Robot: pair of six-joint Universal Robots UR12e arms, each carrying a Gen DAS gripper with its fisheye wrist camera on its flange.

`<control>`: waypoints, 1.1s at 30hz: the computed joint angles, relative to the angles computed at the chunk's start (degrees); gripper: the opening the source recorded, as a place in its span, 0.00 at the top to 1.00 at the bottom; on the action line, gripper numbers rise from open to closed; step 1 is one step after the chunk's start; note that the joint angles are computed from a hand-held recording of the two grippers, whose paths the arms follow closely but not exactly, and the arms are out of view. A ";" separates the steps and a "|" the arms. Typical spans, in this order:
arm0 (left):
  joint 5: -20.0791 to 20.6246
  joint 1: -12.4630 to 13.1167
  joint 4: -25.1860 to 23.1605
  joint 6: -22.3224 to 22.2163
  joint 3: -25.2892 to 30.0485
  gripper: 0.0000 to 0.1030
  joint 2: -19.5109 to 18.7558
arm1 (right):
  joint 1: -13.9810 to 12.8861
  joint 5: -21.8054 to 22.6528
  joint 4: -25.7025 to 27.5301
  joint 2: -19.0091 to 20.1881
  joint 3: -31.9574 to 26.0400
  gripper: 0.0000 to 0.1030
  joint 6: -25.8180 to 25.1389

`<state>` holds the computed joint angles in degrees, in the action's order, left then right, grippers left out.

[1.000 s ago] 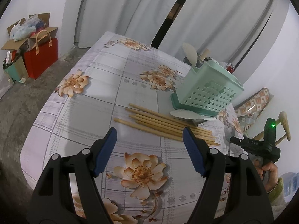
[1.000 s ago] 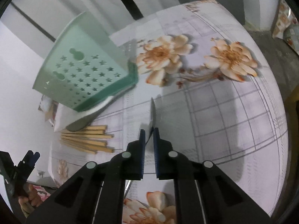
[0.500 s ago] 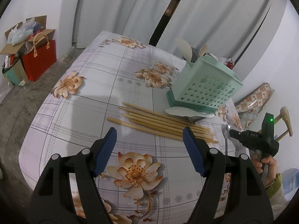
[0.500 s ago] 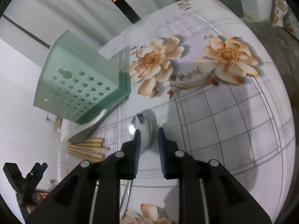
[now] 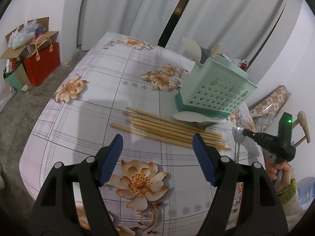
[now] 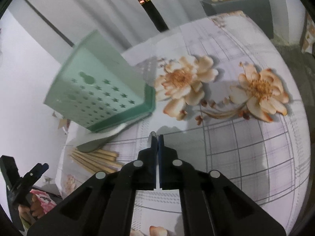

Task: Organize utensils
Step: 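Lower the metal spoon into the green holder and open the right gripper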

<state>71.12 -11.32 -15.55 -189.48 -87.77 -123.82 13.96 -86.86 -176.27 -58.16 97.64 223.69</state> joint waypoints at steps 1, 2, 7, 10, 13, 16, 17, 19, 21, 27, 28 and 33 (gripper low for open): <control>0.09 -0.05 -0.14 -0.02 0.04 0.33 -0.01 | 0.19 -0.57 -0.42 -0.31 0.12 0.98 -0.72; 0.20 -0.12 -0.25 -0.04 0.10 0.33 -0.04 | 0.43 -1.31 -0.59 -0.57 0.10 0.98 -1.42; 0.58 -0.40 -0.89 -0.05 0.33 0.33 -0.22 | 1.48 -5.29 -2.12 -2.67 0.55 0.98 -5.31; 0.98 -0.59 -1.57 -0.08 0.71 0.33 -0.45 | 1.85 -7.91 -4.74 -4.12 0.67 0.98 -7.48; 1.16 -0.70 -1.63 -0.18 0.94 0.33 -0.59 | 2.13 -10.98 -7.94 -5.11 -0.31 0.98 -11.17; 1.38 -0.81 -1.25 -0.37 0.88 0.33 -0.59 | 2.14 -13.26 -12.31 -5.50 -2.02 0.98 -15.51; 1.44 -0.81 -1.15 -0.41 0.78 0.33 -0.52 | 2.16 -13.96 -14.24 -5.44 -2.87 0.98 -17.23; 1.70 -0.83 -0.90 -0.57 0.64 0.33 -0.42 | 2.16 -14.57 -17.24 -5.09 -4.51 0.98 -20.08; 2.17 -0.85 -0.58 -0.81 0.43 0.33 -0.28 | 2.32 -15.98 -19.20 -4.17 -6.92 0.98 -23.54; 3.25 -0.63 0.02 -1.79 -0.15 0.33 0.13 | 3.39 -22.87 -16.07 0.86 -14.09 0.98 -30.97; 3.44 -0.58 0.17 -1.86 -0.32 0.33 0.21 | 3.60 -24.15 -14.85 1.77 -14.92 0.98 -31.76; 3.82 -0.35 0.46 -2.37 -0.59 0.33 0.29 | 4.10 -24.60 -9.21 4.33 -16.23 0.97 -31.80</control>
